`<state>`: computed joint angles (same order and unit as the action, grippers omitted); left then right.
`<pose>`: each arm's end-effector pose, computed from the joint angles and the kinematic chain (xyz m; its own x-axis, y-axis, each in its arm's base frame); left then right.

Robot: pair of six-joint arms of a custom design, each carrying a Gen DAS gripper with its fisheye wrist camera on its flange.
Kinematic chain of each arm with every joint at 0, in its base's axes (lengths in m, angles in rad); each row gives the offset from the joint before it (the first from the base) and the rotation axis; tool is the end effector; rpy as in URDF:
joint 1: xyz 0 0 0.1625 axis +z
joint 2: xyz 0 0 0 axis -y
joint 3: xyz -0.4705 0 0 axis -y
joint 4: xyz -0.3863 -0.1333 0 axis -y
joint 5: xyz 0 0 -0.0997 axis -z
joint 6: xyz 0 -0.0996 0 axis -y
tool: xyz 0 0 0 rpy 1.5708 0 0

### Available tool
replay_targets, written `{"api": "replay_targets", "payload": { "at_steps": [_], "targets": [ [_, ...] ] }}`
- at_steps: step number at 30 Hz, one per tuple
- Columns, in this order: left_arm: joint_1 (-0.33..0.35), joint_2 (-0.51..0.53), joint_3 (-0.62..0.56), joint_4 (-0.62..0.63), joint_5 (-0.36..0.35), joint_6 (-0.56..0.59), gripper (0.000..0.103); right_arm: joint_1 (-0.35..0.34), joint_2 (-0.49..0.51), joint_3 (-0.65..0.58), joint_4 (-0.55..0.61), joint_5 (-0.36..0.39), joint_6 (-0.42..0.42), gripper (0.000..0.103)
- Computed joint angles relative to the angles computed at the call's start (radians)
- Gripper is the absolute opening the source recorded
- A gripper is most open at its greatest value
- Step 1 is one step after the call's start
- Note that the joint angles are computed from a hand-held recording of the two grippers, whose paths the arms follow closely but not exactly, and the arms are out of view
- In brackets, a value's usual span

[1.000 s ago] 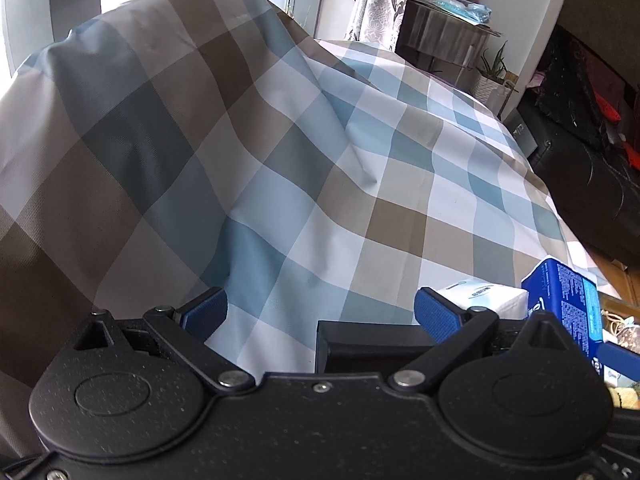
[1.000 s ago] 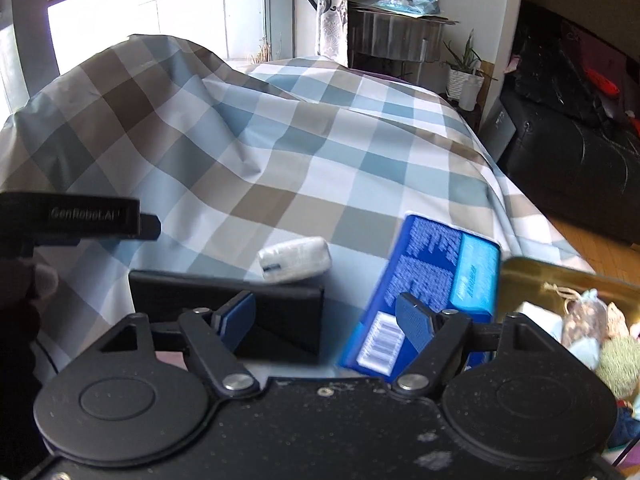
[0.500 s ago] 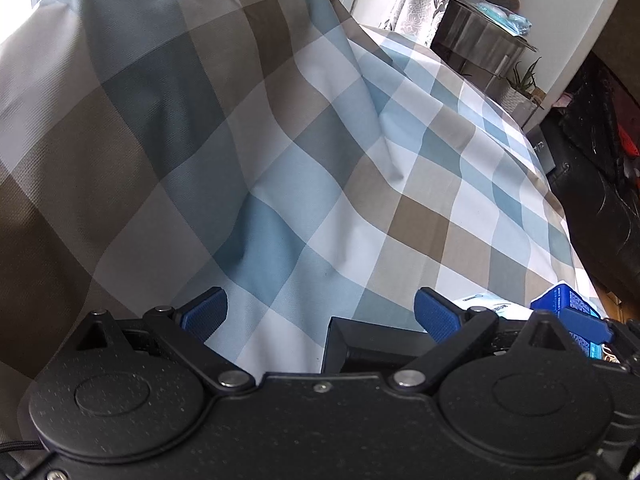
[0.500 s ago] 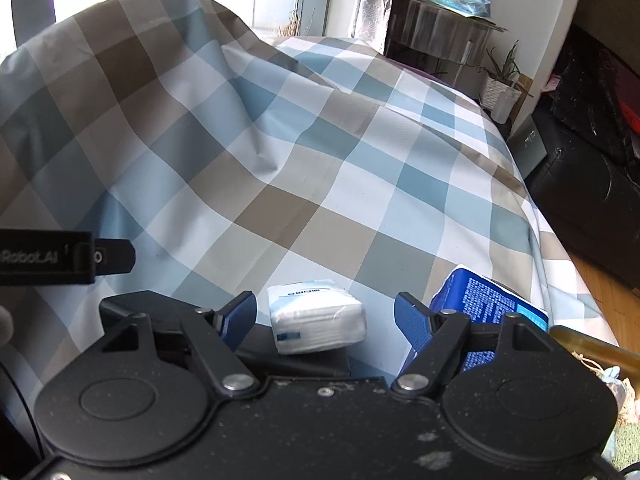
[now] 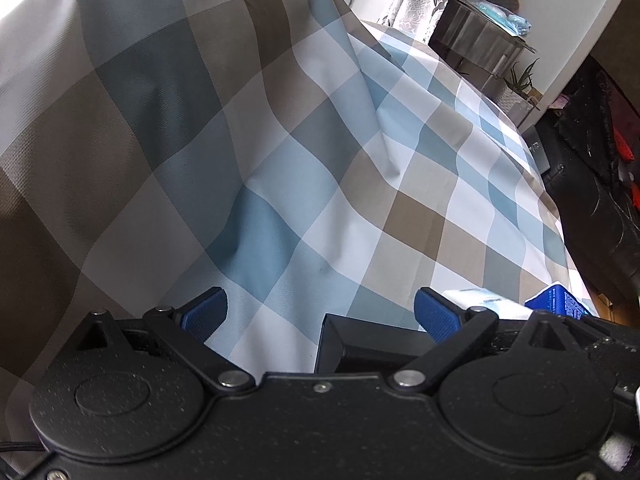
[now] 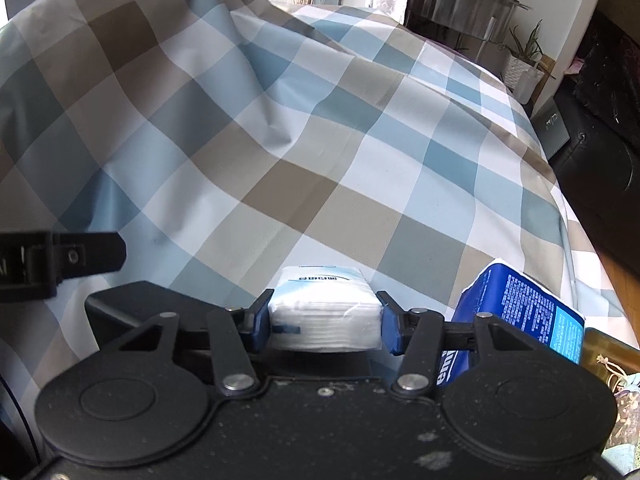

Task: Organize soft objects
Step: 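Lift the tissue pack with the right gripper while the left moves to the pink fleece pouch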

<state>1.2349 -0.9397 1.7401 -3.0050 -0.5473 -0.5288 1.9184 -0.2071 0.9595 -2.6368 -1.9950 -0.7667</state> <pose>-0.0106 -0.6929 0.2824 -0.7021 -0.6479 -0.2953 -0.1026 0.5025 -0.8585 0.3815 -0.7821 -0.0603 -0.4235 -0.7581 0.4960 -0.8578 0.5115 0.0494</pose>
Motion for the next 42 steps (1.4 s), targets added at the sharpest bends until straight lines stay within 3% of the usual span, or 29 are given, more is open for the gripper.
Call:
{"api": "replay_targets", "payload": {
  "at_steps": [9,23,28,33,42],
  "targets": [
    [0.006,-0.004,0.001,0.007,-0.014,-0.01,0.096,0.011,-0.071,0.064,-0.042,0.077,0.014,0.052],
    [0.008,0.0,-0.009,0.036,-0.019,-0.005,0.097,-0.04,-0.353,0.47,-0.12,0.155,0.025,0.052],
    [0.005,0.002,-0.012,0.041,-0.017,0.008,0.097,-0.067,-0.396,0.569,-0.107,0.116,-0.063,0.052],
    [0.001,0.007,-0.014,0.046,-0.012,0.02,0.097,-0.097,-0.396,0.587,-0.103,0.036,-0.104,0.053],
    [0.001,0.006,-0.015,0.051,-0.018,0.019,0.097,-0.132,-0.379,0.571,-0.189,-0.106,-0.061,0.053]
  ]
}}
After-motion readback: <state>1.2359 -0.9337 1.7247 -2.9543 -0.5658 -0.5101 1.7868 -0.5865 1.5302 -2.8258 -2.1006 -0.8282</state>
